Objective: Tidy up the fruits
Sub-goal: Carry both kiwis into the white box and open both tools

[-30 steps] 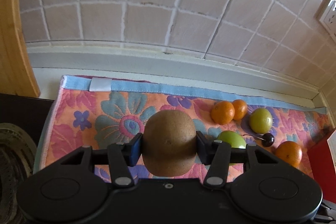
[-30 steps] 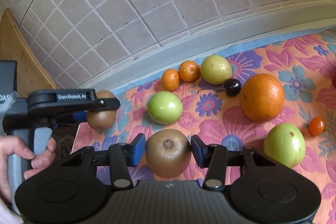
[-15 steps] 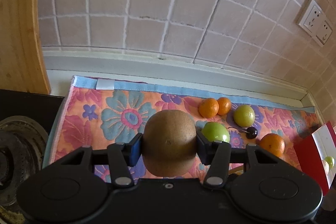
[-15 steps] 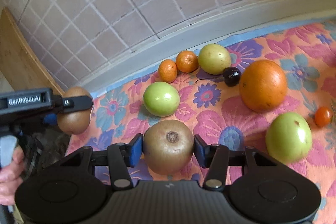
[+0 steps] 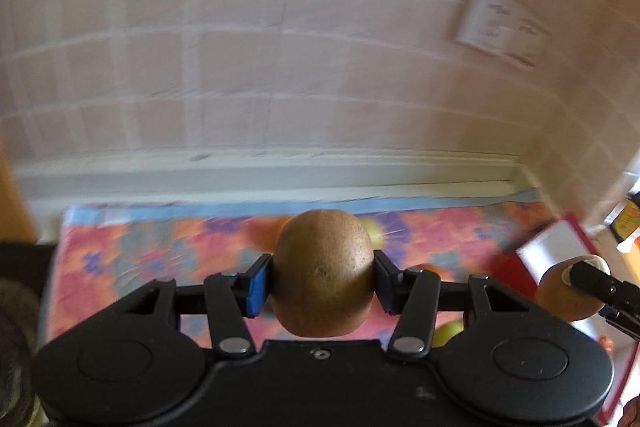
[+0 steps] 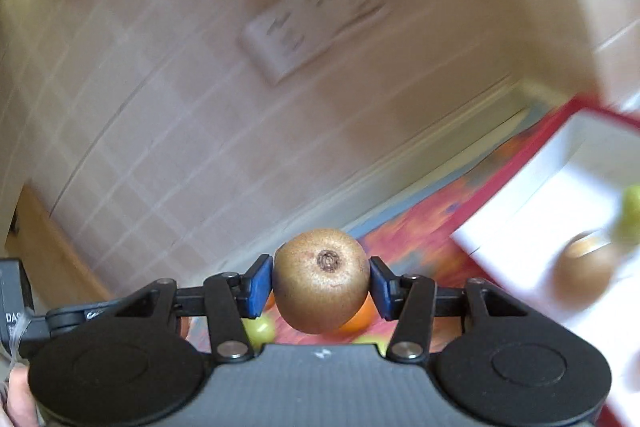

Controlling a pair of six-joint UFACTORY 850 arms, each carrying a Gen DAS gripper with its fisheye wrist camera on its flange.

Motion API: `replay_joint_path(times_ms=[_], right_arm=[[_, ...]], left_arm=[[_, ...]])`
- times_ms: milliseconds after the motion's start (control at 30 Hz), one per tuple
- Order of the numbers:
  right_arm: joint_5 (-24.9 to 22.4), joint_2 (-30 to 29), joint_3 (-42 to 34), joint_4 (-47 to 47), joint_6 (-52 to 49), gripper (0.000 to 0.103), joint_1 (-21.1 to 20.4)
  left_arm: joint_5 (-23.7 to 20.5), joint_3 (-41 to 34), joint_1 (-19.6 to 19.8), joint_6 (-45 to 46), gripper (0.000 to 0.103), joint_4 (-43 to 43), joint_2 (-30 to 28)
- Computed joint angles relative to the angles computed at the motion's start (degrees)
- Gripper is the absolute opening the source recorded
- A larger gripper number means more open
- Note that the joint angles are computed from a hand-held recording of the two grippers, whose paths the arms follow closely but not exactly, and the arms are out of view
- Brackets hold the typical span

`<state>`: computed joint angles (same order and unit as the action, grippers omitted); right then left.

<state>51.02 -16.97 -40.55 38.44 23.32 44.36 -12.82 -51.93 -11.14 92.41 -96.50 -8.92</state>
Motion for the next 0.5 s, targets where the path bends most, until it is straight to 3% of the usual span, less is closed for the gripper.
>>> replay_joint_path(times_ms=[233, 500], right_arm=[[3.6, 8.5, 11.5, 9.7, 1.1, 0.053, -2.9], [4.2, 10.7, 19.8, 14.0, 8.5, 0.053, -7.4]], left_arm=[[-3.2, -4.0, -9.6, 4.4, 0.062, -0.9, -2.7], [-6.6, -9.9, -20.7, -1.2, 0.062, 9.8, -8.8]])
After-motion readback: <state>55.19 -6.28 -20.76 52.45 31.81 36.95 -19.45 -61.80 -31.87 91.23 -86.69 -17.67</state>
